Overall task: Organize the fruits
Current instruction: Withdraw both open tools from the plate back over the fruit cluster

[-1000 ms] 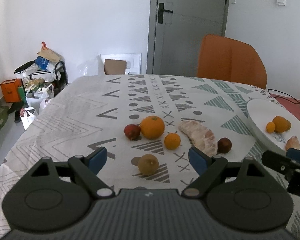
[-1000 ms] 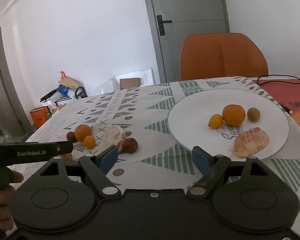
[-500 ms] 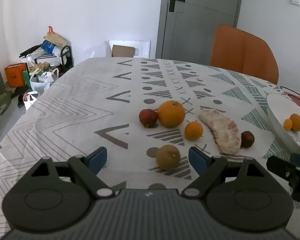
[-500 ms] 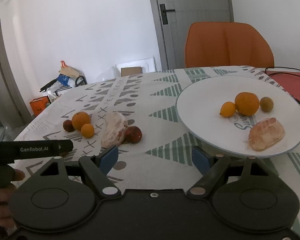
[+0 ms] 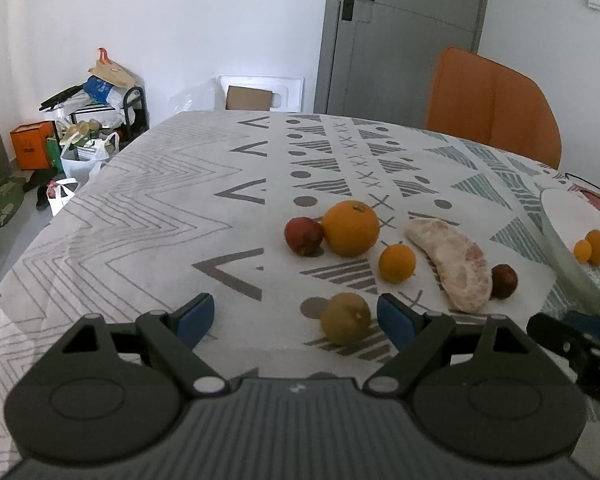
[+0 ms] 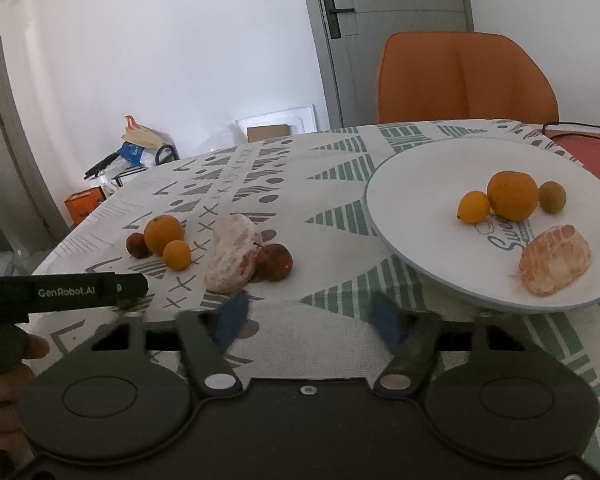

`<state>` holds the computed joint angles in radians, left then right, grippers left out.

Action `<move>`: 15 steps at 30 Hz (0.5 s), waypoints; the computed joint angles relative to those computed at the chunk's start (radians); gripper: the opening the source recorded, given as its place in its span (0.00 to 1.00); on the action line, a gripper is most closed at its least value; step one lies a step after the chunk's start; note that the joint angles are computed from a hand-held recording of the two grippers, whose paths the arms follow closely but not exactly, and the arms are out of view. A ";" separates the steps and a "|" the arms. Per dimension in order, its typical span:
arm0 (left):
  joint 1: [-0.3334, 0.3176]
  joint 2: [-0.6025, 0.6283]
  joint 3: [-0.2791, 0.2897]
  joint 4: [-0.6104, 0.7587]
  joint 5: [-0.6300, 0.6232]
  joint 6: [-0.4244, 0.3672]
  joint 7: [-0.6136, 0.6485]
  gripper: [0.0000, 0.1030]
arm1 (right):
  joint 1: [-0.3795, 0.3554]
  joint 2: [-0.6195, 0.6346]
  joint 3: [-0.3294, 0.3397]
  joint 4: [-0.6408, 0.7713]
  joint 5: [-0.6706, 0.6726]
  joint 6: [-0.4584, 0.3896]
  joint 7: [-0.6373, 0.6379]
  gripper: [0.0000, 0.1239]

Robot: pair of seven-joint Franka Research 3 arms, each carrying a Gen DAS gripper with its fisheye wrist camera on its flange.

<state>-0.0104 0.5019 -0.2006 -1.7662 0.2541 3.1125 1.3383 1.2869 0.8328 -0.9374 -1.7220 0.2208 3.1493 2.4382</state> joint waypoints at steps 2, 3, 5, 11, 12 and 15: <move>0.025 -0.005 -0.033 -0.009 -0.008 0.005 0.017 0.85 | -0.040 -0.038 0.057 -0.011 0.001 0.031 -0.025 0.07; 0.027 -0.007 -0.037 -0.012 -0.008 0.008 0.022 0.85 | -0.043 -0.044 0.064 -0.019 0.009 0.044 -0.034 0.07; 0.009 -0.015 -0.021 -0.018 -0.001 0.014 0.018 0.85 | -0.022 -0.042 0.046 -0.030 0.031 0.044 -0.046 0.07; 0.025 -0.022 -0.045 -0.036 -0.001 0.038 0.030 0.85 | 0.004 -0.038 0.024 -0.037 0.078 0.043 -0.098 0.24; 0.028 -0.022 -0.049 -0.038 -0.001 0.040 0.033 0.85 | 0.002 -0.037 0.024 -0.030 0.079 0.037 -0.104 0.24; 0.044 -0.019 -0.070 -0.040 -0.002 0.045 0.046 0.84 | -0.030 -0.044 0.052 -0.005 0.067 0.031 -0.125 0.26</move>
<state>0.0332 0.4832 -0.2702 -1.8058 0.2516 3.1575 1.3838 1.2574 0.7886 -0.8857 -1.7266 0.2879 3.1808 2.3130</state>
